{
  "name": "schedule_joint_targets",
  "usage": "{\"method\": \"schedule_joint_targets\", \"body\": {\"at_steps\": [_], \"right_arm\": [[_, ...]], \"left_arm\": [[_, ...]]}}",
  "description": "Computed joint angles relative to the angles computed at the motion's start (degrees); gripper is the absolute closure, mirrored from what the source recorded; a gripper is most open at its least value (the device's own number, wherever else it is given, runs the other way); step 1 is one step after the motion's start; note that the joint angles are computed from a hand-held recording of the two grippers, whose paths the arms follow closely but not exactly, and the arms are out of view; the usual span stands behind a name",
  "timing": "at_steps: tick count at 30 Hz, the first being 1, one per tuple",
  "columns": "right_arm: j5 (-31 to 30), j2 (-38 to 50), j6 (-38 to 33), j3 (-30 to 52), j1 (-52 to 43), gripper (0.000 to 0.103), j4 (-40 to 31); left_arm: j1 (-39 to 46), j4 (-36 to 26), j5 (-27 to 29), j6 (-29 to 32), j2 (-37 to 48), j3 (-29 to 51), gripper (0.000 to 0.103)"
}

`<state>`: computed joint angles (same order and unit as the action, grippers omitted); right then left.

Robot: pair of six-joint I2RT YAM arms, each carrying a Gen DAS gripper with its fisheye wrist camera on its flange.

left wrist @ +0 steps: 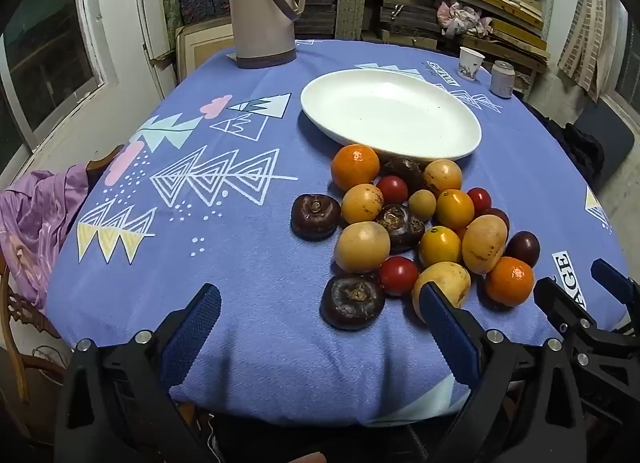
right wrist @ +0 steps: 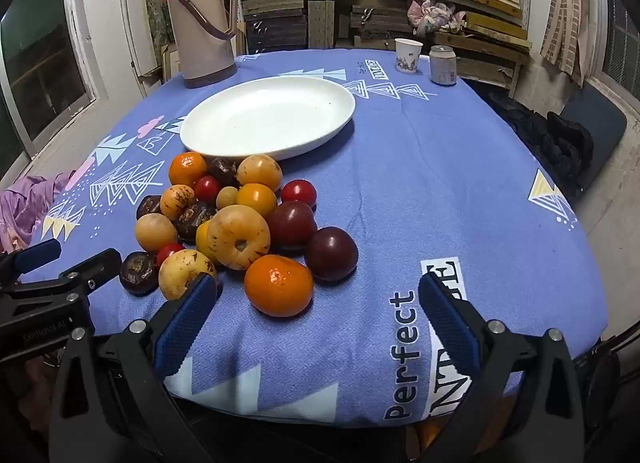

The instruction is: Organize fruits

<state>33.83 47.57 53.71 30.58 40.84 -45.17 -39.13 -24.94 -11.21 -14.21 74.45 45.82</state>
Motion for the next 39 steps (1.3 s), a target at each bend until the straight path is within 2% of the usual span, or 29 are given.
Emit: {"method": "schedule_joint_targets", "body": {"at_steps": [8,9,15,16,39], "right_arm": [[0.57,-0.10,-0.62,-0.12,0.34,0.004,0.55],[0.47,0.11,-0.89,-0.06,0.16,0.004,0.85],[0.25,0.47,-0.53,0.29,0.54,0.004,0.52],[0.26,0.41,-0.74,0.14,0.52,0.004,0.86],[-0.48,1.16,-1.59,-0.21,-0.02,0.004,2.38]], "left_arm": [[1.14,0.91,1.48,2.36,-0.26,-0.18,0.004],[0.81,0.19,0.40,1.08,-1.27,-0.70,0.004],[1.84,-0.26,1.36,2.29,-1.79,-0.79,0.004],[-0.15,-0.16,-0.61,0.53,-0.93,-0.39,0.004],[-0.24,0.01,-0.34,0.77,-0.46,-0.58,0.004]]}}
